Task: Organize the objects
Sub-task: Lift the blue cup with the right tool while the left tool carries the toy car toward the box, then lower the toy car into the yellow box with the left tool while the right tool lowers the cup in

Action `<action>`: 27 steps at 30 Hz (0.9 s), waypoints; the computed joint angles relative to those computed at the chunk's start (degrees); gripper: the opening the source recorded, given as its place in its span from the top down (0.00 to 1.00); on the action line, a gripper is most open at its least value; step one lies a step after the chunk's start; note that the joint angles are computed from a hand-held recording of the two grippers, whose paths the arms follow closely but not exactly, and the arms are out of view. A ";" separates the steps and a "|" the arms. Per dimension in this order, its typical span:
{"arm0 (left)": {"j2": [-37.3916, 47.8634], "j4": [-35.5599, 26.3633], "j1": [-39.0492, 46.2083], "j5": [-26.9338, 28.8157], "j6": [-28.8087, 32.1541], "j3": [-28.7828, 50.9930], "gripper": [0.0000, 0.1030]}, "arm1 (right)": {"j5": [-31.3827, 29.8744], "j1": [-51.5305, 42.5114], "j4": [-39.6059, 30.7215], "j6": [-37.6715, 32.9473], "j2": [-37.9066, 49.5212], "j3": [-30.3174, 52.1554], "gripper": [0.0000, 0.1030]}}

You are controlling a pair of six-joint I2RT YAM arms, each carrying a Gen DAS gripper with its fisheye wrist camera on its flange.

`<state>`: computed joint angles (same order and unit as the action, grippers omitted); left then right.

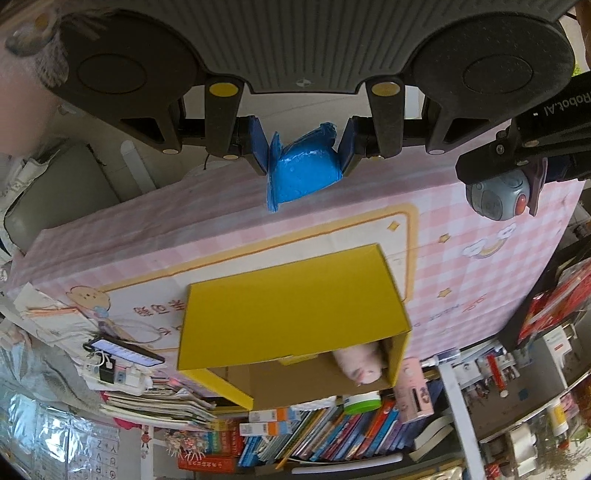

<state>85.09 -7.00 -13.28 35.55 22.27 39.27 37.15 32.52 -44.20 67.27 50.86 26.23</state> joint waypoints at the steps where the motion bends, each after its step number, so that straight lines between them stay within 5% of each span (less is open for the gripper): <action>1: 0.30 0.68 -1.07 -0.53 -0.97 0.22 0.41 | -0.68 -1.85 0.33 -1.96 -1.21 -0.43 0.63; 16: 5.33 12.43 -14.09 -8.93 -14.00 4.59 0.41 | -20.34 -38.79 14.25 -38.95 -8.07 -4.04 0.63; 27: 8.34 16.65 -20.45 -16.24 -17.76 8.84 0.41 | -33.34 -56.03 25.20 -54.43 -0.76 -1.27 0.63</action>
